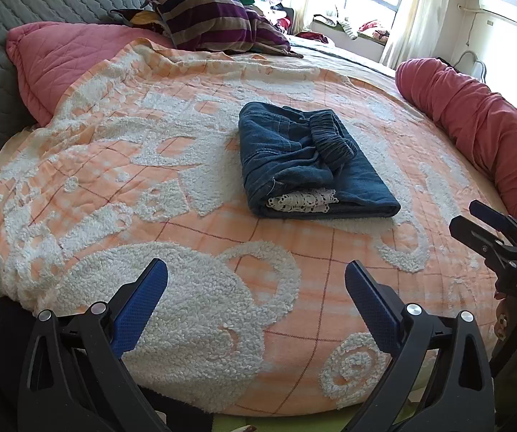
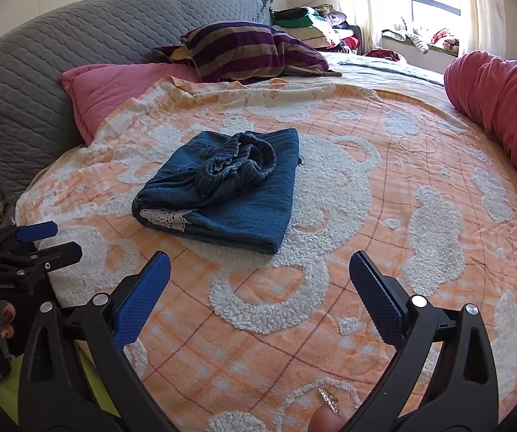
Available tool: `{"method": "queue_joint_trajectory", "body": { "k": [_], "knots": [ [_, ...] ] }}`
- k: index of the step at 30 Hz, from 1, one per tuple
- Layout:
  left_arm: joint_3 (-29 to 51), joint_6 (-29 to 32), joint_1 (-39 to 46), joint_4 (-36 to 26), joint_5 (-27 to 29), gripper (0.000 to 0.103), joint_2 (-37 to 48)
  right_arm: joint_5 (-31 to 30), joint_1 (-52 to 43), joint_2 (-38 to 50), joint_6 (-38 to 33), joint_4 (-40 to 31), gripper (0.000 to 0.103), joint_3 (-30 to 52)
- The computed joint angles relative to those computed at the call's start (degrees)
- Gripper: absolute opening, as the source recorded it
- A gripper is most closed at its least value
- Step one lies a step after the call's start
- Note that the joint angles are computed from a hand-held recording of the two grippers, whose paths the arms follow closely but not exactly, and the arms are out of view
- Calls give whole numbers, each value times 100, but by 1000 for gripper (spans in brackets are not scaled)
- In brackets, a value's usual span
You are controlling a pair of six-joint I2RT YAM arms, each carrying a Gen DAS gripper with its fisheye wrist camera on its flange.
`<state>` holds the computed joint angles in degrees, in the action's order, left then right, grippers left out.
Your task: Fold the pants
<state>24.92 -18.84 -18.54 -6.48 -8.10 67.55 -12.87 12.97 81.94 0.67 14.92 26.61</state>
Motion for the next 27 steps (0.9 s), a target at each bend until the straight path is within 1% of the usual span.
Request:
{"method": "queue_joint_trajectory", "body": {
  "k": [27],
  "knots": [
    [17, 56, 55, -43, -23, 99, -41, -54, -69, 71, -12, 15, 94, 4]
  ]
}}
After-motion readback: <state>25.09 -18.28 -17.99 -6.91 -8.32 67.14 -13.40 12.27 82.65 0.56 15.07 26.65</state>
